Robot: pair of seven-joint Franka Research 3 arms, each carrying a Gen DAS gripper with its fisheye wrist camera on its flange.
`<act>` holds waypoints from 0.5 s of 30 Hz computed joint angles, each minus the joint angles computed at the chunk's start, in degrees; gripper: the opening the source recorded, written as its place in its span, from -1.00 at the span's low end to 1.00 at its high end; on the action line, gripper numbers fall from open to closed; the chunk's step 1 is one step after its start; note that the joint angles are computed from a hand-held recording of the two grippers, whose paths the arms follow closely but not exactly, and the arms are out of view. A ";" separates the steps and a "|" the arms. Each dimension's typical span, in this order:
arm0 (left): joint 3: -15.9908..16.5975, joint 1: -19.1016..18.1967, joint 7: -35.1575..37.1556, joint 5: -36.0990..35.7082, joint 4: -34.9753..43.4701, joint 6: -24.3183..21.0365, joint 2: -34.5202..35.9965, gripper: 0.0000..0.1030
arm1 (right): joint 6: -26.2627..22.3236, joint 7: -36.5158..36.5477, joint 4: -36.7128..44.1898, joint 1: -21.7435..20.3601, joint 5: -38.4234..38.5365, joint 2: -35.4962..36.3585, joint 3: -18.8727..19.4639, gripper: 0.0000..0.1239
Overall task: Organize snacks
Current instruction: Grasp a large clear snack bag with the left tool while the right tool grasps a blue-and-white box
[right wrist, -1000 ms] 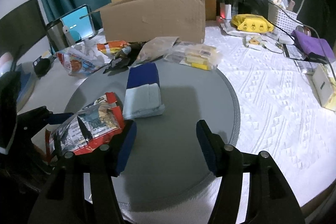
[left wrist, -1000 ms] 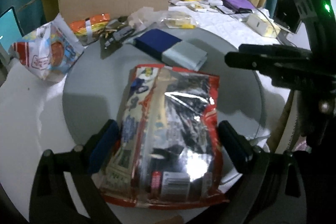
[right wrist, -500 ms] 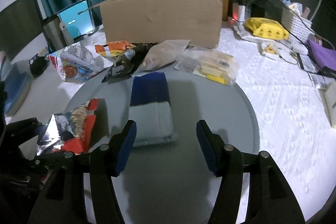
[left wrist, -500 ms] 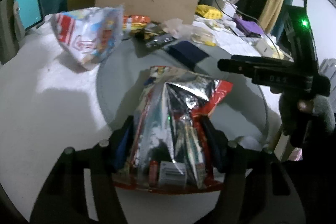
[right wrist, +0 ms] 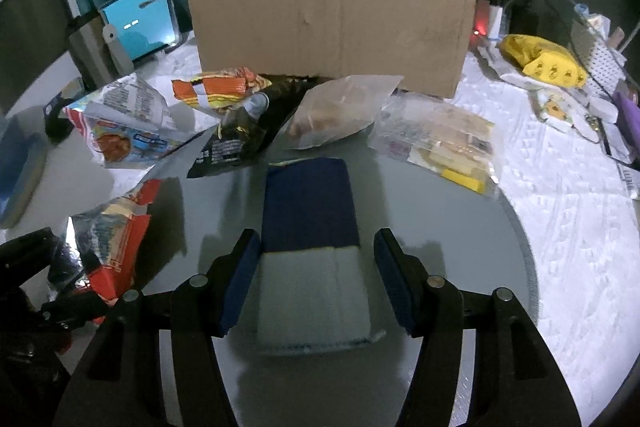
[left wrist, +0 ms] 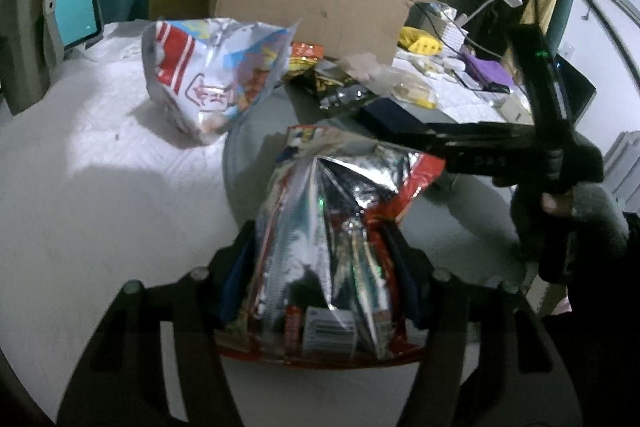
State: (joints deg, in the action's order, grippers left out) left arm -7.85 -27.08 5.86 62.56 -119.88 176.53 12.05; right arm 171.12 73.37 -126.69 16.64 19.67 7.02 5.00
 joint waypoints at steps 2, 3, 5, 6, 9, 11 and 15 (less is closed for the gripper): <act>0.01 -0.03 0.11 0.09 0.06 -0.01 0.04 0.22 | 0.84 3.52 0.45 1.55 -4.82 0.88 -1.77 0.03; -0.05 0.09 0.44 -0.12 0.15 0.08 0.16 0.22 | 0.89 5.65 0.74 2.38 -7.63 1.22 -2.81 0.03; 0.06 -0.02 0.41 -0.11 0.17 0.13 0.17 0.22 | 1.08 9.18 1.40 3.58 -12.05 2.01 -4.31 0.03; 0.16 -0.08 0.34 0.03 0.19 0.16 0.18 0.22 | 1.30 10.59 1.45 4.02 -13.79 2.16 -4.83 0.03; 0.02 -0.06 0.73 -0.29 0.23 -0.13 0.17 0.22 | 1.98 9.20 1.51 2.59 -13.26 2.48 -3.26 0.03; -0.34 0.04 1.45 -1.12 0.24 -0.50 0.14 0.22 | 2.46 6.95 1.39 1.60 -11.75 2.54 -2.08 0.03; -0.49 -0.16 2.23 -1.72 0.23 -0.72 -0.15 0.22 | 2.92 2.61 0.54 0.36 -8.44 1.87 -0.35 -0.14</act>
State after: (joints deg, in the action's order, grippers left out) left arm -8.34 -27.24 8.09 60.84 -119.66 175.82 11.90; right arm 174.04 75.98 -126.15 17.00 11.23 8.89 4.65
